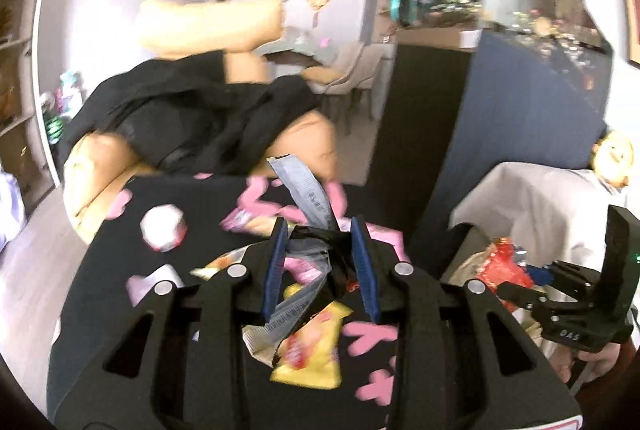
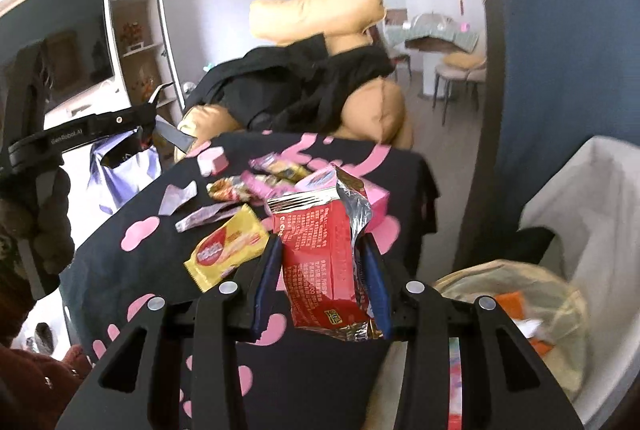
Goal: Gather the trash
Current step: 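Carry the grey wrapper and red chip bag over the beige trash bag, then open the left tool over the trash bag while the right tool drops the red chip bag in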
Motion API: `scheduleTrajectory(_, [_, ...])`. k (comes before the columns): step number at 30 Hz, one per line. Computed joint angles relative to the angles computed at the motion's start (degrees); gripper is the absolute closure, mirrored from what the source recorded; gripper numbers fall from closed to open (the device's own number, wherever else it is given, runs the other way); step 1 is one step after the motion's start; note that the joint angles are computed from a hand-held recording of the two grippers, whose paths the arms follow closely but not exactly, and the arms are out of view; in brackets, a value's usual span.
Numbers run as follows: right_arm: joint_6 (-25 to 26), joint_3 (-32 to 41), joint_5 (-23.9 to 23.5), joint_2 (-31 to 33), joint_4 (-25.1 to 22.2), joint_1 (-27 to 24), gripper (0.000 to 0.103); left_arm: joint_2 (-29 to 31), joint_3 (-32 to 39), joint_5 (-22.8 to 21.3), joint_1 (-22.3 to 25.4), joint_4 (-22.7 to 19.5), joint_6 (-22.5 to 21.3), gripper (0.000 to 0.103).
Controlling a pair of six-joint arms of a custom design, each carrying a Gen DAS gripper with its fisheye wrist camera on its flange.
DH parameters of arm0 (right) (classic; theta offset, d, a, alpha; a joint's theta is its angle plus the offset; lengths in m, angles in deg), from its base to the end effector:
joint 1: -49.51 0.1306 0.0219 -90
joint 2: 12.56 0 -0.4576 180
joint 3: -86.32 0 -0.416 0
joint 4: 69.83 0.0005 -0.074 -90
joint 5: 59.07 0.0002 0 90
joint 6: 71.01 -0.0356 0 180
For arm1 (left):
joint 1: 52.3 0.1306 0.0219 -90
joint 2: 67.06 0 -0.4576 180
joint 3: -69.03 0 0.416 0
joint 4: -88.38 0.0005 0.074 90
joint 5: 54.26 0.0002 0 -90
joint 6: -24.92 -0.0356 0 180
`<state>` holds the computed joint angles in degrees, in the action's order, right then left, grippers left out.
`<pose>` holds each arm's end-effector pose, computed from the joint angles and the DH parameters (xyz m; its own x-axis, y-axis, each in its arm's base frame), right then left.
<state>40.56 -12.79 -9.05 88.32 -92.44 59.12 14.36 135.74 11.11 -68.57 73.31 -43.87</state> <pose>0.5618 0.1178 0.3691 -0.4022 -0.3538 -0.8444 -0.7980 0.5876 0.1338 0.4343 -0.1118 0.4244 -0.4110 -0.2226 -0.8840 -0.2588 0.9583 -0.1210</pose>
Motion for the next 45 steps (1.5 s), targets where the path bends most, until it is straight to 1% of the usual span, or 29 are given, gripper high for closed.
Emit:
scheduleTrajectory(2, [-0.42,0.21,0.34,-0.64,0.95,-1.09,0.065,1.24,1.73,1.10,-1.16,0.83,-0.28,0.072])
scheduleTrajectory(5, [-0.91,0.94,1.09,-1.34,2.10,-3.35,0.065,4.11,5.06,4.06,-2.90,3.43,-0.65,0.072])
scheduleTrajectory(9, [-1.95,2.62,3.08,-1.25,3.43,-6.48,0.065,8.00,9.28,7.43,-5.04,6.09,-1.55,0.072])
scheduleTrajectory(11, [-2.35,3.13,3.74,-1.18,4.09,-7.80,0.065,10.52,11.88,9.10,-6.23,6.35,-1.69,0.072])
scheduleTrajectory(14, [-3.15,3.81,4.74,-0.76,5.02,-9.97,0.065,13.48,14.62,11.89,-7.28,6.04,-1.18,0.072])
scheduleTrajectory(18, [-4.46,4.65,5.32,0.39,5.67,-12.19,0.065,17.77,16.89,16.30,-8.29,5.55,0.70,0.072])
scheduleTrajectory(22, [-5.88,5.23,5.18,1.61,6.23,-13.74,0.065,20.87,18.49,18.92,-8.84,2.81,2.06,0.072])
scheduleTrajectory(24, [-6.21,5.48,4.94,2.18,6.43,-14.50,0.065,22.69,19.34,20.88,-8.74,2.15,3.23,0.072])
scheduleTrajectory(30, [-7.68,5.97,4.87,3.22,6.41,-15.57,0.065,26.10,21.17,24.26,-9.23,2.18,4.56,0.072])
scheduleTrajectory(39, [-7.63,6.93,5.66,4.33,5.26,-15.87,0.065,29.72,23.99,26.68,-10.16,0.61,3.61,0.072])
scheduleTrajectory(45, [-7.76,7.24,6.10,4.53,4.90,-15.69,0.065,30.58,24.72,26.96,-10.58,0.39,2.74,0.072])
